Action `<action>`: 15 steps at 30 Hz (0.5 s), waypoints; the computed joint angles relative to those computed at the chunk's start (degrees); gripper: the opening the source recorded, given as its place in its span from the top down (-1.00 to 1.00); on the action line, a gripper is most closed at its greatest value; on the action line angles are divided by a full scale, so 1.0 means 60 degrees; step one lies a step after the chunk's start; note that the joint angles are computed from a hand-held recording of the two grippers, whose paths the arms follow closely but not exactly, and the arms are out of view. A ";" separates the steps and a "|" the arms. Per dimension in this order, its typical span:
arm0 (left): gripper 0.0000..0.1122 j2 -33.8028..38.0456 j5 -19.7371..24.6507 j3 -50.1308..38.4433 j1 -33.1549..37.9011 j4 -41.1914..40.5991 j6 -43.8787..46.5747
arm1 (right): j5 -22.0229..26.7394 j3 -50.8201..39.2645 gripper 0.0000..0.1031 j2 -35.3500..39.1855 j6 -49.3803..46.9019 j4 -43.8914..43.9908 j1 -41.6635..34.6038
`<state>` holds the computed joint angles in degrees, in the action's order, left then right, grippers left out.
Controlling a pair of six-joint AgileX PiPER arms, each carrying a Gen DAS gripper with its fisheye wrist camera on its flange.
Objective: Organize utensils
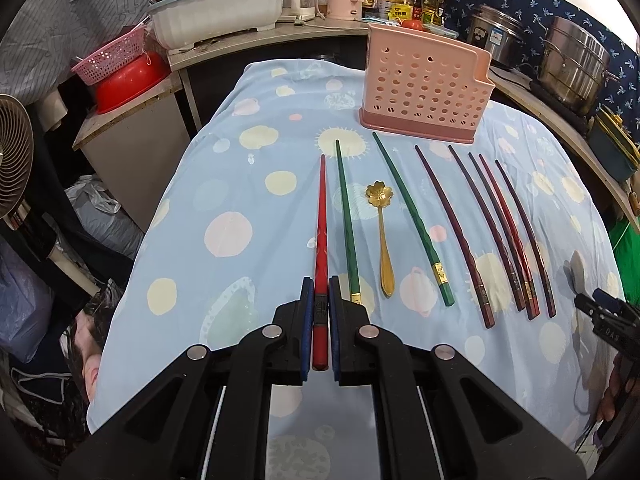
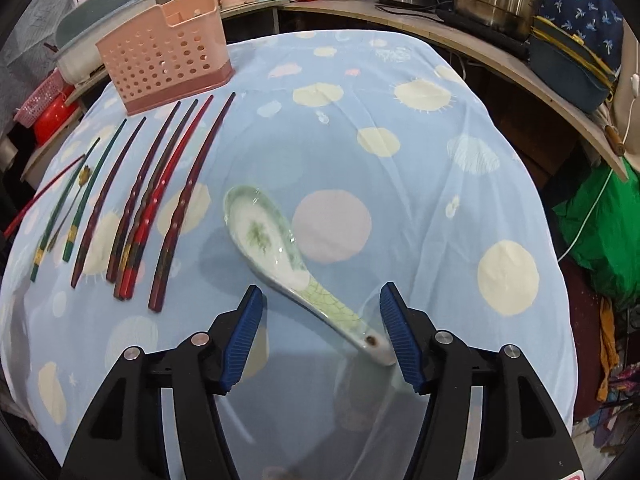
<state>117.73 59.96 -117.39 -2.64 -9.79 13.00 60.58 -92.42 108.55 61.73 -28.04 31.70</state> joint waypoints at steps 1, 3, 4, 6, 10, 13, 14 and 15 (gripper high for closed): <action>0.88 -0.0006 -0.0009 0.0016 -0.0004 0.0001 0.0005 | 0.0037 0.0009 0.01 -0.0025 0.0084 -0.0004 0.0120; 0.88 0.0008 0.0007 0.0005 0.0006 -0.0041 0.0041 | 0.0071 0.0010 0.22 -0.0056 0.0233 0.0056 0.0295; 0.88 0.0025 0.0017 -0.0008 0.0006 -0.0060 0.0054 | 0.0127 -0.0027 0.25 -0.0041 0.0315 0.0059 0.0394; 0.88 0.0008 0.0002 0.0037 0.0015 -0.0111 0.0107 | 0.0319 -0.0136 0.37 0.0022 0.0502 -0.0012 0.0590; 0.88 -0.0038 -0.0050 0.0138 0.0067 -0.0187 0.0143 | 0.0352 -0.0198 0.73 0.0024 0.0792 0.0059 0.0784; 0.88 -0.0066 -0.0066 0.0190 0.0101 -0.0240 0.0163 | 0.0683 -0.0443 0.76 0.0178 0.0932 -0.0092 0.0985; 0.88 -0.0078 -0.0068 0.0210 0.0114 -0.0275 0.0188 | 0.0743 -0.0477 0.77 0.0210 0.0956 -0.0128 0.1024; 0.88 -0.0077 -0.0060 0.0205 0.0119 -0.0291 0.0208 | 0.0768 -0.0495 0.77 0.0223 0.0988 -0.0158 0.1056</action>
